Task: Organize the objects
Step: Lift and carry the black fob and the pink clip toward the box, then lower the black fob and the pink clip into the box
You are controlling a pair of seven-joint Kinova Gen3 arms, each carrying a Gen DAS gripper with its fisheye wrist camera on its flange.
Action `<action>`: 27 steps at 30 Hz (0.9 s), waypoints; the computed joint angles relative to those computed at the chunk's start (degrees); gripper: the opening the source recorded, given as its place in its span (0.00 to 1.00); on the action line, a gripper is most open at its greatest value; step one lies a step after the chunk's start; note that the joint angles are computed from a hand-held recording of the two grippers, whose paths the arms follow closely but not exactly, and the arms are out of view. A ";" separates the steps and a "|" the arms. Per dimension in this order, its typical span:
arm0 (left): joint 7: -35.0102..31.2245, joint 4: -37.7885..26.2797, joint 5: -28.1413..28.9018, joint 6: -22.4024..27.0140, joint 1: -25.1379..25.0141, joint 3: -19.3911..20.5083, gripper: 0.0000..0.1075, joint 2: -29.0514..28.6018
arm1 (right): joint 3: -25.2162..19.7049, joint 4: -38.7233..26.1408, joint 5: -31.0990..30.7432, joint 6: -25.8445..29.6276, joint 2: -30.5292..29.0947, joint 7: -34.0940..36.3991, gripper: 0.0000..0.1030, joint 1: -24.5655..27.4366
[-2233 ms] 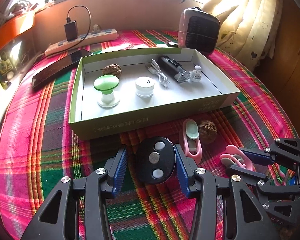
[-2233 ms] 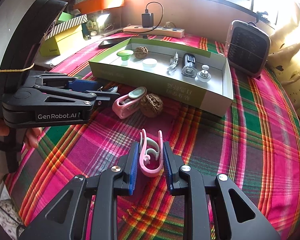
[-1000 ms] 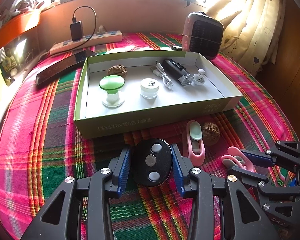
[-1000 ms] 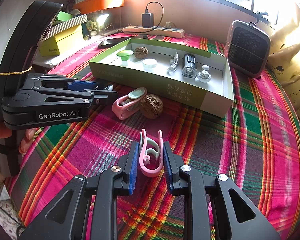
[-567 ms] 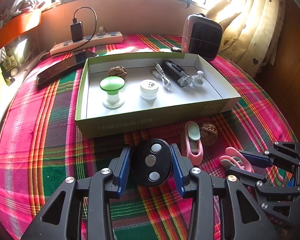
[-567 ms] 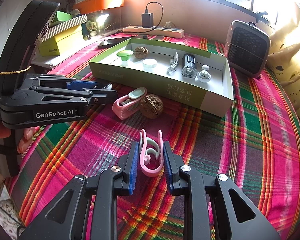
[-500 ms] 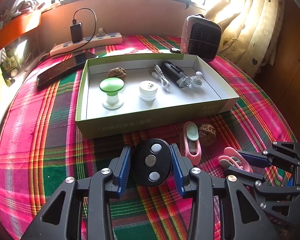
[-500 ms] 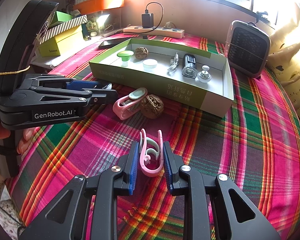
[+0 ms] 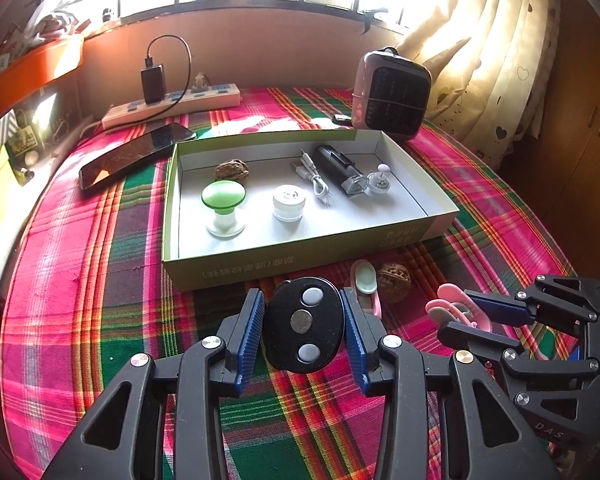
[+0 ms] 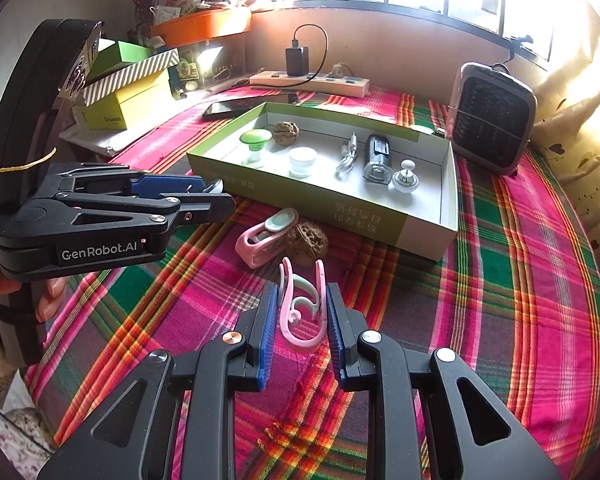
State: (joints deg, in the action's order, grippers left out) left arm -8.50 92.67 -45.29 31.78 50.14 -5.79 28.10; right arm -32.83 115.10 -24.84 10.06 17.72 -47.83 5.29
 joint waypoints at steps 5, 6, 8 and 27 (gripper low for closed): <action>0.83 0.24 -0.81 -0.15 0.01 -0.35 0.34 -0.96 | -0.50 -1.00 -0.79 0.01 -0.18 0.15 0.24 0.88; 0.95 0.10 -0.99 0.02 -0.04 -0.34 0.34 -1.06 | -0.02 -1.36 -0.82 0.19 -0.18 -0.14 0.24 0.58; 0.58 -0.39 -1.41 0.47 -0.25 -0.08 0.34 -1.14 | 1.48 -2.05 -0.59 0.35 -0.26 -0.97 0.24 -0.68; -8.67 -5.67 3.79 -0.02 -5.21 1.04 0.34 0.38 | 11.70 -10.81 3.59 4.45 2.79 -7.40 0.24 -9.61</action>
State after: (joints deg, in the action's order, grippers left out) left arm -17.17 86.99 -41.51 31.76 44.93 -4.76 28.48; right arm -21.14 104.29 -21.24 14.51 20.51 -55.23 -4.32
